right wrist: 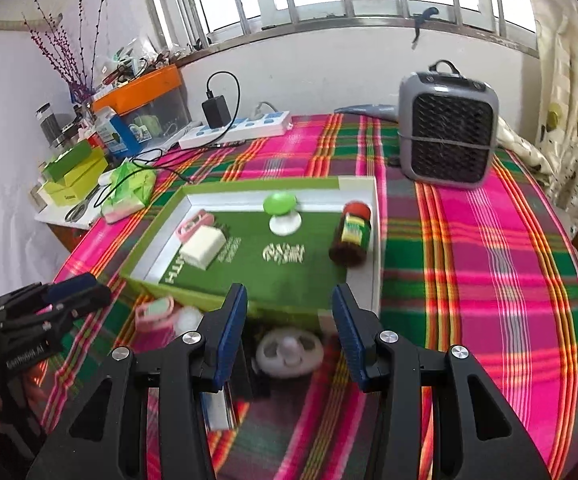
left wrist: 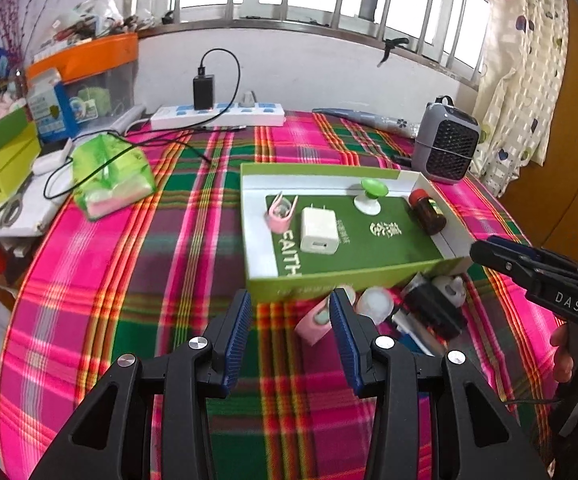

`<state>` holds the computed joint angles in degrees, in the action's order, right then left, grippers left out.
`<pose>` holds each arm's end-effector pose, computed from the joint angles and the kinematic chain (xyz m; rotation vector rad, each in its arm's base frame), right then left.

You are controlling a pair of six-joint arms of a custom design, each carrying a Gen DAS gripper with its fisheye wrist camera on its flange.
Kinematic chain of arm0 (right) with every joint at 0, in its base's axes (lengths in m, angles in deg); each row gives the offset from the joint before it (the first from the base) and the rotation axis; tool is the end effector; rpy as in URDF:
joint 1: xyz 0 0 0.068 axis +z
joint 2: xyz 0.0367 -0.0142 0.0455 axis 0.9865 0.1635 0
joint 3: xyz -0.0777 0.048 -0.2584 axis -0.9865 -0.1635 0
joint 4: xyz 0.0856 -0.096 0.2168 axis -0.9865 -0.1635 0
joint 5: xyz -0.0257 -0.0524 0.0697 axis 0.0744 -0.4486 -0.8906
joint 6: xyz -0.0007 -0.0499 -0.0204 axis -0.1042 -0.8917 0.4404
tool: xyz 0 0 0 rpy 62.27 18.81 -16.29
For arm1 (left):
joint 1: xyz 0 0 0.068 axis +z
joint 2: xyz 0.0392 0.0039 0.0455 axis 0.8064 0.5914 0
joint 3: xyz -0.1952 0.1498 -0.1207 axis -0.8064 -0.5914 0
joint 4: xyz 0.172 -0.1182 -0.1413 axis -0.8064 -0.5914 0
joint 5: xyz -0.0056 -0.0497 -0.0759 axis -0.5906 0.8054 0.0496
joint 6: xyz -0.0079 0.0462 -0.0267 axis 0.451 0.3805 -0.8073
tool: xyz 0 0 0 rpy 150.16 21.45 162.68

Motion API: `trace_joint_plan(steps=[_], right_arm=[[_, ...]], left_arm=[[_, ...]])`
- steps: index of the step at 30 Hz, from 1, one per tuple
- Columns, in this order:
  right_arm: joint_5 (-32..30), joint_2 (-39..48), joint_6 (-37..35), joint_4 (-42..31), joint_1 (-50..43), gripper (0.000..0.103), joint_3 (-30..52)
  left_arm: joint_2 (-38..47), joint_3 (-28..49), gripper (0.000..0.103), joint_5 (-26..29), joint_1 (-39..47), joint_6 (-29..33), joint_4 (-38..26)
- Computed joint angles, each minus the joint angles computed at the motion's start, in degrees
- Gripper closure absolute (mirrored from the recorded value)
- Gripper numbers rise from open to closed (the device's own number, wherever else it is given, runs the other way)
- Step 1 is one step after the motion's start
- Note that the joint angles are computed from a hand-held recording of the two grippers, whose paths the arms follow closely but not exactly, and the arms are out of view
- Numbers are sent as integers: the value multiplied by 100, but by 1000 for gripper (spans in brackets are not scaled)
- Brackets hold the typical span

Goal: Organize rigid objects
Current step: 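Move both tools back out of the tray toward the items in front of it, then move left tool to pink holder while right tool approaches black power bank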

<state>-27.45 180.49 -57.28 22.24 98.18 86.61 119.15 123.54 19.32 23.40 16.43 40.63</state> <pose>0.3490 0.1190 0.1720 -0.3836 2.3382 0.4550 0.2722 -0.1475 0.1727 -0.0588 2.3629 -0.1292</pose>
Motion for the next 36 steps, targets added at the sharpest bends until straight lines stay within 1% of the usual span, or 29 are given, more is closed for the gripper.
trace_joint_plan(steps=[8,14,23,26,29,32,36], right_arm=[[-80,-339,19,348,35,57,-839],[64,-450,39,443,300,57,-1149],[641,-168,162,414,739,57,-991],[665,-145,174,453,758,57,-983],[811,-82,151,328,799,57,-851],[789,7,179,319,817,57,-748],[837,62,104,318,876,57,-684]], left_arm=[[-150,-454,63,390,206,50,243],[-135,-647,63,714,308,164,508],[11,-612,63,1189,432,509,490],[79,-505,63,1304,472,686,370],[126,-389,63,1391,537,833,269],[178,-303,63,1439,607,1004,237],[249,-235,63,1539,694,1047,230]])
